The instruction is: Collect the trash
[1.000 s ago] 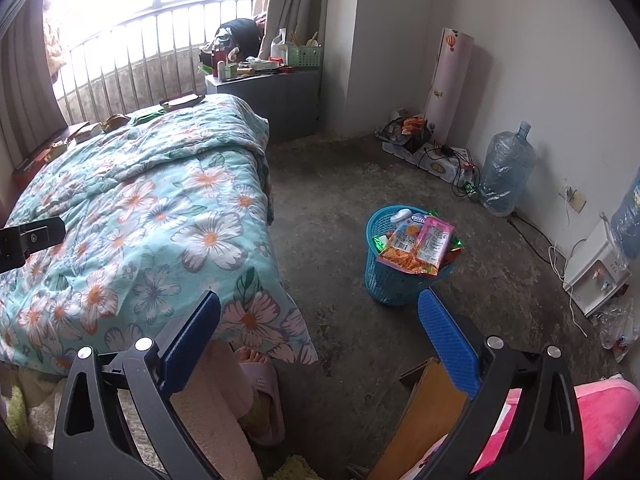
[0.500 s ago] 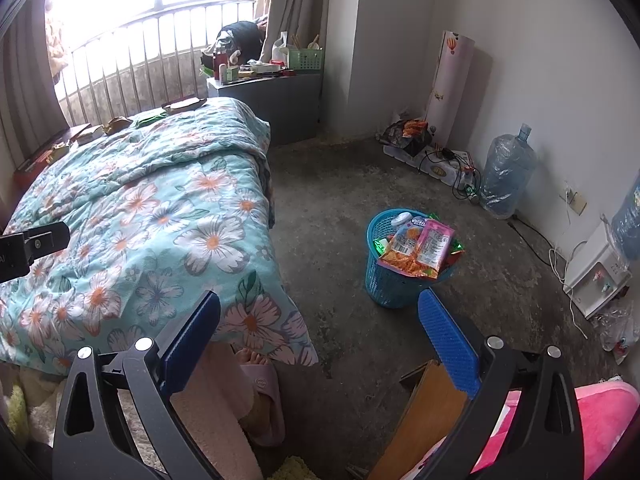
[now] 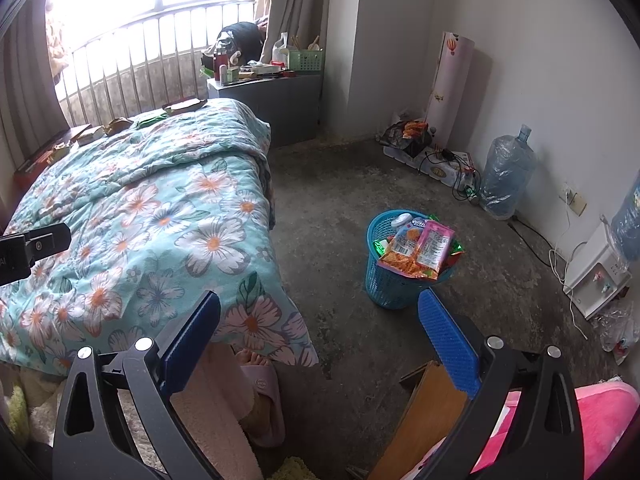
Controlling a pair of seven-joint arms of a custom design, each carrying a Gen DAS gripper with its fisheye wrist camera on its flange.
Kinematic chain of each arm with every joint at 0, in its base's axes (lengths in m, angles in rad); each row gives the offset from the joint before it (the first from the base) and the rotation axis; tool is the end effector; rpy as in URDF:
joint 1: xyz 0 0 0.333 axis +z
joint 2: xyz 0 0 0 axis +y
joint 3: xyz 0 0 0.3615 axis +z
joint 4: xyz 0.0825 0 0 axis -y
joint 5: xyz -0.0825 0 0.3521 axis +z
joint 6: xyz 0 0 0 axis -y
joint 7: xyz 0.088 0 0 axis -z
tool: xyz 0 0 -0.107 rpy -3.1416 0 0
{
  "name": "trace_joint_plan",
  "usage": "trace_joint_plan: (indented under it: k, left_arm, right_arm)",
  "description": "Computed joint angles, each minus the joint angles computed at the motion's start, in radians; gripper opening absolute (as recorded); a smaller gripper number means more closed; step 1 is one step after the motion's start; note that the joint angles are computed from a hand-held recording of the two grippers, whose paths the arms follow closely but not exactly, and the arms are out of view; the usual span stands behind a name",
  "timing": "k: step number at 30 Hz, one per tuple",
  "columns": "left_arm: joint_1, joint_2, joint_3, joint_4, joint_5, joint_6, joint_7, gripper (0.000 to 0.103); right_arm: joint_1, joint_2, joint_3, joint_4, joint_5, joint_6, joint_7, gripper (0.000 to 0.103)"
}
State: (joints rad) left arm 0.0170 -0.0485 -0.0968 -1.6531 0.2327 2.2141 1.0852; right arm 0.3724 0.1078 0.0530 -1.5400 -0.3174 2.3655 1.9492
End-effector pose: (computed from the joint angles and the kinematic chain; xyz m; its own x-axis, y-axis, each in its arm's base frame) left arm 0.5518 -0.0383 0.7321 0.3007 -0.9523 0.0514 -0.7523 -0.2700 -0.6009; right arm 0.5627 0.2482 0.7166 0.1659 -0.9847 0.0538 -0.7044 -0.1565 -0.6923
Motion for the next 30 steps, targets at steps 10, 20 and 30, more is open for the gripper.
trace_joint_plan:
  k: [10, 20, 30]
  left_arm:
    - [0.000, 0.001, -0.001, 0.002, -0.001, -0.004, 0.002, 0.094]
    - [-0.001, 0.000, -0.001, 0.003, -0.001, -0.005, 0.000, 0.094]
    - [0.000, -0.001, 0.000, 0.001, -0.003, -0.006, 0.000, 0.094]
  right_arm:
    - [0.002, 0.001, 0.000, 0.001, 0.000, -0.001, 0.000, 0.096]
    - [0.001, 0.000, 0.000, -0.002, 0.001, 0.004, 0.000, 0.096]
    - [0.001, -0.001, 0.001, -0.001, 0.005, 0.004, -0.006, 0.096]
